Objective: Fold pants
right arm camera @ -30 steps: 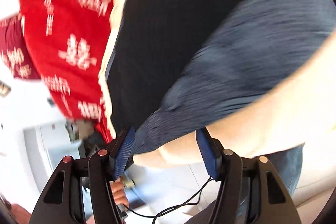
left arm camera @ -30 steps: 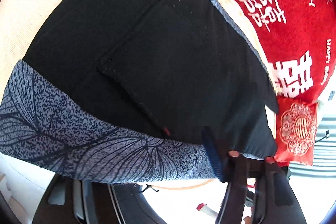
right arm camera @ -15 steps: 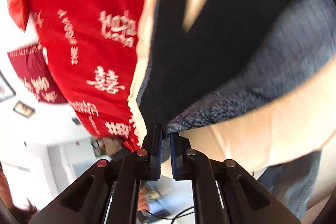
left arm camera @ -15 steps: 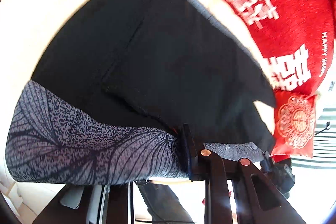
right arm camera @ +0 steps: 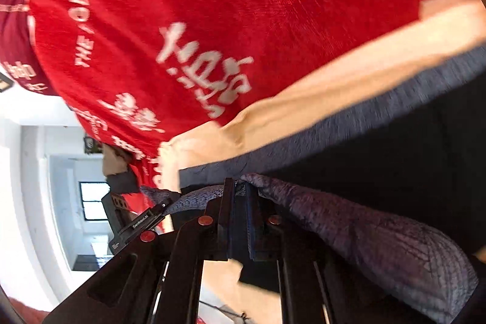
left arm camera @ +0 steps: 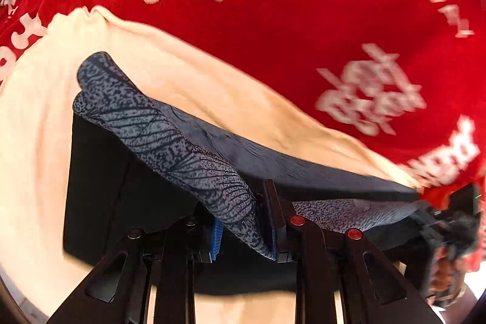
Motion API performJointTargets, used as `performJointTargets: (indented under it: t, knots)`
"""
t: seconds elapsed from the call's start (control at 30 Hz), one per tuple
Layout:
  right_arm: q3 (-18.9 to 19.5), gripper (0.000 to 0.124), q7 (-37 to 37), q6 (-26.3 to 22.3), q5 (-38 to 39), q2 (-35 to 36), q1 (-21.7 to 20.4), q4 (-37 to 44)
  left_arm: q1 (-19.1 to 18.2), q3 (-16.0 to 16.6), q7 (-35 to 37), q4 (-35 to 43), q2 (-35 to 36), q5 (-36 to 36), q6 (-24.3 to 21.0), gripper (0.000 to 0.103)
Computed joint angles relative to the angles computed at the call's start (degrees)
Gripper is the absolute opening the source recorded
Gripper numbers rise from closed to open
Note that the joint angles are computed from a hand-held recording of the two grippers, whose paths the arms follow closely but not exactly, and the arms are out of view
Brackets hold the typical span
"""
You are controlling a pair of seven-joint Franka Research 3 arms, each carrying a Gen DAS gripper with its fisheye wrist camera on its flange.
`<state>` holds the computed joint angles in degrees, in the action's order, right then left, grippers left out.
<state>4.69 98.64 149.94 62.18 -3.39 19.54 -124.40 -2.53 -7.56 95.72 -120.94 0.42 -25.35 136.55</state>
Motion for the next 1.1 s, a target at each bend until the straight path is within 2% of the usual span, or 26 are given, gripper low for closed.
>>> performJointTargets:
  t: [0.07,0.17,0.23,0.27,0.3,0.33,0.37,0.4,0.47,0.5,0.57,0.6,0.67,0.73,0.77,0.83,0.9,0.93,0.97,1.0,1.1]
  knots:
    - [-0.4,0.009,1.2,-2.5,-4.1,4.1,-0.7,2.8,-0.3,-0.3,-5.0,2.7,4.7,4.5,0.2,0.026]
    - [-0.5,0.009,7.5,-8.0,-15.5,9.9,-1.8,7.9,-0.1,-1.2,-9.3,4.4,8.1,7.1,2.0,0.026]
    - [-0.4,0.016,10.0,-9.7,-19.9,11.6,-2.3,10.4,0.6,-1.6,-10.8,7.4,9.4,7.9,-1.7,0.026]
    - [-0.1,0.036,10.4,-9.7,-20.0,11.6,-2.6,11.0,1.2,-1.8,-10.4,8.4,9.5,7.3,-3.3,0.026]
    - [0.0,0.064,11.0,-9.6,-20.5,11.1,-2.8,11.4,1.7,-2.0,-9.5,9.0,9.1,6.7,-4.6,0.026]
    - [0.1,0.073,11.5,-9.3,-21.4,10.4,-2.8,11.5,2.0,-1.8,-9.3,9.1,8.0,7.8,-5.5,0.026]
    - [0.2,0.075,12.2,-8.3,-23.0,8.9,-2.5,11.0,1.8,-1.5,-9.9,8.8,6.7,10.2,-5.4,0.029]
    - [0.3,0.075,13.7,-7.4,-26.0,7.2,-2.0,10.7,1.6,-1.2,-10.7,8.5,5.3,12.5,-5.2,0.049]
    - [0.5,0.075,13.2,-6.9,-27.4,4.9,-1.8,9.5,1.4,-0.3,-13.2,4.7,0.3,17.7,-2.4,0.074]
    - [0.9,0.069,12.4,-7.3,-27.4,4.3,-1.4,9.5,1.2,-0.2,-13.6,3.7,-1.1,19.7,-1.5,0.074]
    - [1.6,0.056,8.8,-10.8,-25.4,4.9,-0.5,10.4,0.6,-0.2,-11.7,4.1,-1.4,20.9,-3.4,0.074]
    - [1.7,0.053,7.4,-13.1,-25.3,6.1,-0.2,11.5,0.2,-0.3,-10.8,4.3,-0.8,21.0,-3.8,0.074]
    - [2.1,0.053,7.6,-17.2,-30.0,10.2,0.6,14.8,-0.7,-0.9,-11.0,5.3,1.7,22.6,-4.0,0.074]
    - [1.9,0.053,9.4,-19.6,-35.0,13.9,1.5,17.8,-2.0,-1.6,-13.4,6.1,5.0,26.4,-2.0,0.075]
    - [1.7,0.049,10.3,-19.2,-37.0,14.9,1.9,18.2,-2.9,-1.7,-16.4,7.0,7.0,30.2,-1.5,0.074]
    - [1.7,0.048,11.5,-14.1,-38.7,14.3,1.6,16.9,-4.1,-1.5,-22.0,9.0,10.5,35.3,-2.5,0.075]
    - [-1.0,0.05,20.4,-14.8,-49.7,13.5,3.4,17.2,-4.4,-1.3,-24.3,8.3,11.1,37.8,0.9,0.079]
    - [-2.0,0.05,23.1,-14.9,-50.9,12.5,3.5,16.3,-4.5,-1.4,-24.6,9.0,11.3,38.6,-0.2,0.079]
    - [-1.3,0.05,23.5,-13.6,-48.1,10.9,1.8,14.2,-4.6,-1.6,-24.6,9.5,11.2,38.8,-1.2,0.079]
    - [-0.9,0.05,22.3,-10.8,-41.9,8.3,0.3,10.6,-4.5,-1.8,-24.1,9.8,10.7,38.7,-2.6,0.079]
    - [-0.6,0.051,20.8,-10.1,-37.9,1.4,-1.2,4.3,-4.6,-2.7,-21.2,8.3,7.1,38.0,-5.5,0.079]
